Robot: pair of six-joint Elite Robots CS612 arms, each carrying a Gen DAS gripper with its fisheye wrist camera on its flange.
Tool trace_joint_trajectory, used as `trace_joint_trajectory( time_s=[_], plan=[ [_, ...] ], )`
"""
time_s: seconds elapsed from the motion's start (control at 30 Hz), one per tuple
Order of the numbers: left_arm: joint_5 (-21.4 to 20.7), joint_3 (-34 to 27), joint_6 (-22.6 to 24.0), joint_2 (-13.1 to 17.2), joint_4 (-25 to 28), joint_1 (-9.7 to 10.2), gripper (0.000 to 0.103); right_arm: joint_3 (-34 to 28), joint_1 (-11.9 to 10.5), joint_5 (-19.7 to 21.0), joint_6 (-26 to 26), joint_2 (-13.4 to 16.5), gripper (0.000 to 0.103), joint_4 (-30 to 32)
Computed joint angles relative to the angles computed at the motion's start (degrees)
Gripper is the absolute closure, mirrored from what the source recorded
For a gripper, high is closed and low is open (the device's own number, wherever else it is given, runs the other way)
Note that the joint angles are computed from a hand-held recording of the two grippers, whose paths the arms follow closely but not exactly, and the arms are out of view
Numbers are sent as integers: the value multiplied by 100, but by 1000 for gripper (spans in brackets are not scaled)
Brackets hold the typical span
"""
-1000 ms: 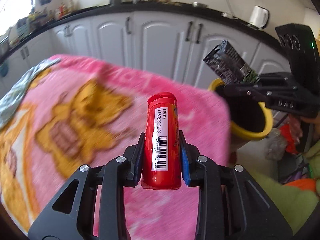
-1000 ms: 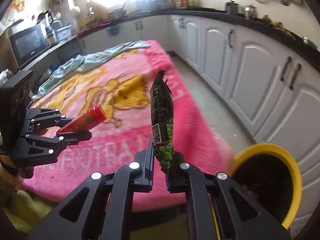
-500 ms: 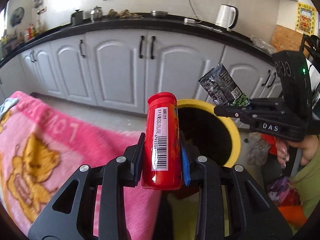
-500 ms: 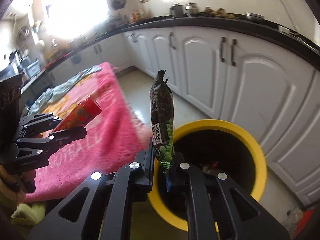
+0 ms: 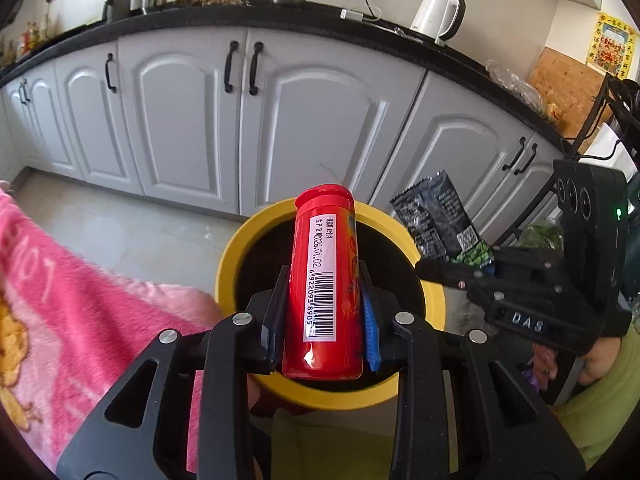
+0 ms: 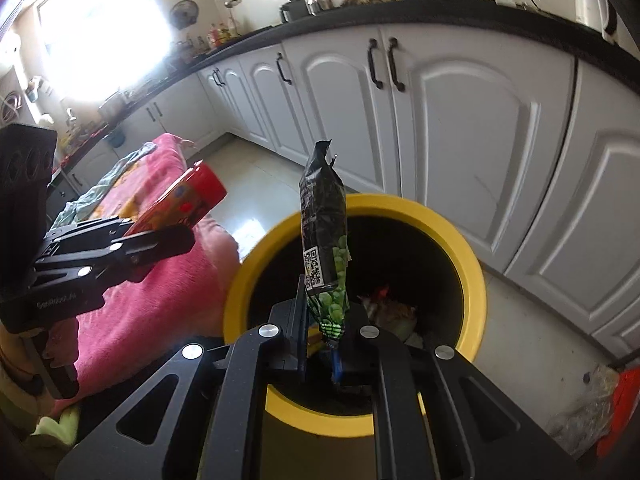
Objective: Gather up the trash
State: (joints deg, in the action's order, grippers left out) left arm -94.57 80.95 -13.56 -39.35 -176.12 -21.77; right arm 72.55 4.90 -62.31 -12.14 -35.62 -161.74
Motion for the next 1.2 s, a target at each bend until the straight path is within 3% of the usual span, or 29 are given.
trace_joint_trajectory(
  time_s=[0.2, 0.27, 0.3, 0.37, 0.5, 0.77, 0.83, 0.97, 1.03, 1.2],
  plan=[
    [-57, -294, -14, 174, 271, -16, 79, -94, -5, -28, 183, 95, 91, 121],
    [-56, -361, -58, 220, 347, -8, 78, -129, -3, -102, 255, 123, 74, 142],
    [-61, -393, -98, 244, 377, -1, 74, -112, -5, -162, 324, 129, 63, 66],
    [-70, -426, -205, 274, 418, 18, 62, -81, -25, -183, 408, 124, 63, 35],
    [-121, -372, -316, 259, 381, 48, 52, 100, -65, -216, 532, 31, 61, -104],
    [81, 7, -426, 22, 134, 52, 32, 683, -81, -391, 590, -304, 42, -820],
    [166, 147, -477, -68, 4, 50, 20, 853, -61, -460, 618, -401, 34, -1064],
    [280, 443, -511, -263, -268, 42, 12, 1114, -25, -568, 645, -561, 23, -1483],
    [345, 583, -493, -358, -373, 31, 11, 1263, 0, -630, 728, -643, 15, -1745],
    [561, 984, -492, -601, -659, -24, 11, 1516, 58, -694, 670, -795, 12, -2007]
  ],
)
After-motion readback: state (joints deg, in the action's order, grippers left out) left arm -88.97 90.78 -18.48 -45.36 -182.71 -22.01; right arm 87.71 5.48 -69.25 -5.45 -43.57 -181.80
